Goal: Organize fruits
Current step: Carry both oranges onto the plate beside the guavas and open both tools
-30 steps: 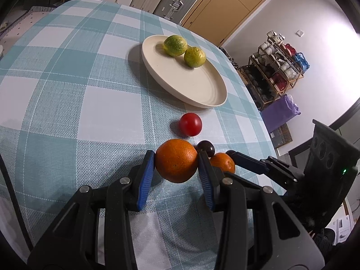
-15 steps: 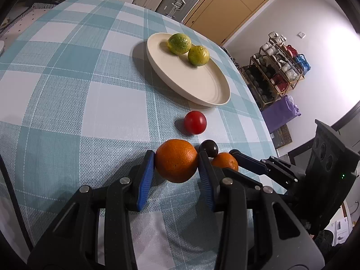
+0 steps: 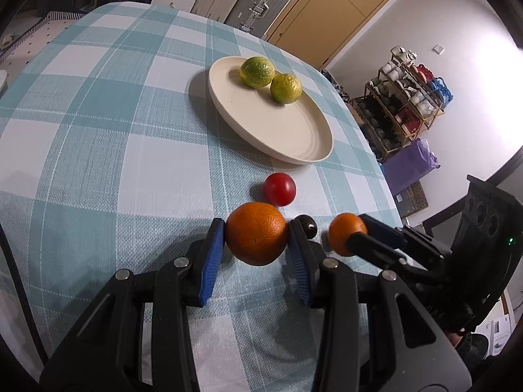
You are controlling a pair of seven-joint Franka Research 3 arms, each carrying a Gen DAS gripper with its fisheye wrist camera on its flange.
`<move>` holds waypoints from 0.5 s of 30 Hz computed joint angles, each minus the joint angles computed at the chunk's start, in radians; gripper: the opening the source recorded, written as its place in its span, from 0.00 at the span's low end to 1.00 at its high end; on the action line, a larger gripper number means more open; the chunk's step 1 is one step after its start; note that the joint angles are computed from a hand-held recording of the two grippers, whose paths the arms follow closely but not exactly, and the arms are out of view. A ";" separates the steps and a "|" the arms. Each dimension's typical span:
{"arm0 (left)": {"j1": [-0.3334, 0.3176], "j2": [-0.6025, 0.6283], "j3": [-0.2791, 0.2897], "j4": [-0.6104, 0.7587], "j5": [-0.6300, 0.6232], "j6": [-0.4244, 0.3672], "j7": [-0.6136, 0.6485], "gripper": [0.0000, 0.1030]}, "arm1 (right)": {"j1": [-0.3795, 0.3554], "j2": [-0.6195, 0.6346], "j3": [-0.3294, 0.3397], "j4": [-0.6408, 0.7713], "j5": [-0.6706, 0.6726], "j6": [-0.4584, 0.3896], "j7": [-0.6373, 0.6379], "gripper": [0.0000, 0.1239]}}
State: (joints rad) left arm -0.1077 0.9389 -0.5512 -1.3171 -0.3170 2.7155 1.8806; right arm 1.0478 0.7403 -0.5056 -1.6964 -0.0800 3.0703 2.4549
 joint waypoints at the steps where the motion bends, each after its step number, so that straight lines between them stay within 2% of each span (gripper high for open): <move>1: -0.004 0.002 0.002 0.008 0.002 -0.002 -0.003 0.35 | 0.008 -0.002 -0.011 -0.006 0.000 0.005 0.006 0.30; 9: -0.067 0.051 0.045 0.153 0.038 -0.066 -0.036 0.35 | 0.031 -0.010 -0.063 -0.045 0.071 0.100 -0.034 0.30; 15: -0.138 0.137 0.092 0.365 0.066 -0.160 -0.076 0.35 | -0.013 -0.003 -0.041 -0.021 0.138 0.135 -0.114 0.30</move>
